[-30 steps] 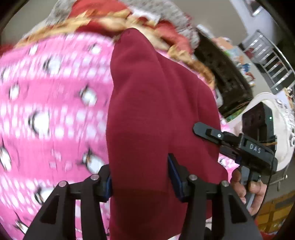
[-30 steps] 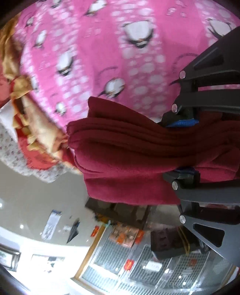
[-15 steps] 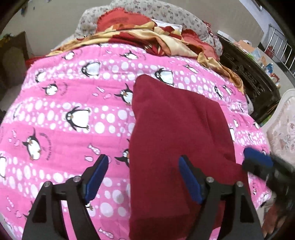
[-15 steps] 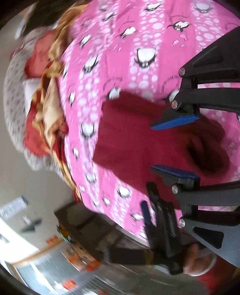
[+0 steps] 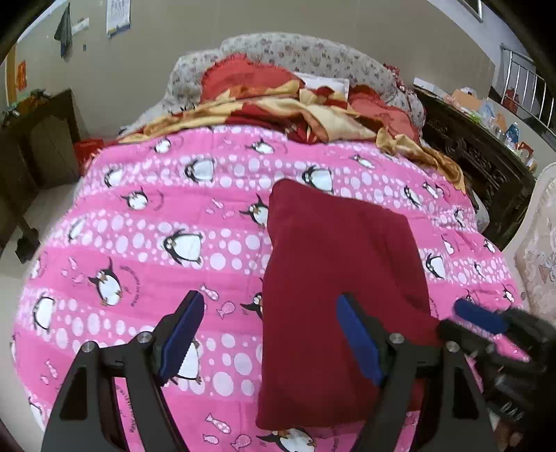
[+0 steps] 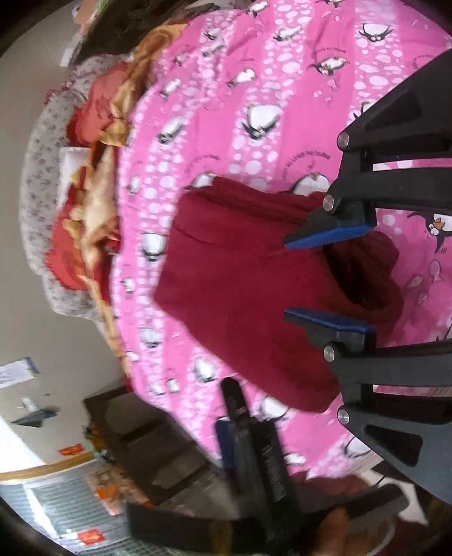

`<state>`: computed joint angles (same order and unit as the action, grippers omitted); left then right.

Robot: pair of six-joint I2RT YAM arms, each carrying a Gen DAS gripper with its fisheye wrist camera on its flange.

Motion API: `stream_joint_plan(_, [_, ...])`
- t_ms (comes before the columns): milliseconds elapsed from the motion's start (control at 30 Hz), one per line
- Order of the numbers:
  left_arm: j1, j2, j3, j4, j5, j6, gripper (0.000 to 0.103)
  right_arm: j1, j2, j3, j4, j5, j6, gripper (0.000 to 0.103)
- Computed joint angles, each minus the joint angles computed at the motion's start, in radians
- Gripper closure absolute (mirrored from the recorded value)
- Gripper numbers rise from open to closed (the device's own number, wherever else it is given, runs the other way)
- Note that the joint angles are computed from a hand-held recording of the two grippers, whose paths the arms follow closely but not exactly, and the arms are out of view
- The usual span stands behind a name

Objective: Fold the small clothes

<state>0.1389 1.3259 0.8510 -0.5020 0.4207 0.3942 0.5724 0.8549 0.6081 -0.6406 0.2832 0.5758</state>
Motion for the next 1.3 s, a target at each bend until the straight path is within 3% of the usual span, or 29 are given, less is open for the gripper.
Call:
stream_joint_plan(167, [0.028, -0.081, -0.016, -0.011, 0.025, 0.014, 0.021, 0.111, 0.011, 0.084, -0.095, 0.181, 0.078, 0.06])
stream_joint_plan(367, [0.068, -0.157, -0.028, -0.018, 0.058, 0.041, 0.021, 0.171, 0.021, 0.132, -0.141, 0.239, 0.148, 0.053])
stream_joint_plan(700, [0.113, -0.194, -0.03, -0.022, 0.087, 0.043, 0.021, 0.22, 0.055, 0.176, -0.174, 0.285, 0.187, 0.053])
stream_joint_plan(1300, [0.103, -0.21, -0.032, -0.031, 0.072, 0.058, 0.021, 0.187, 0.044, 0.158, -0.15, 0.249, 0.183, 0.053])
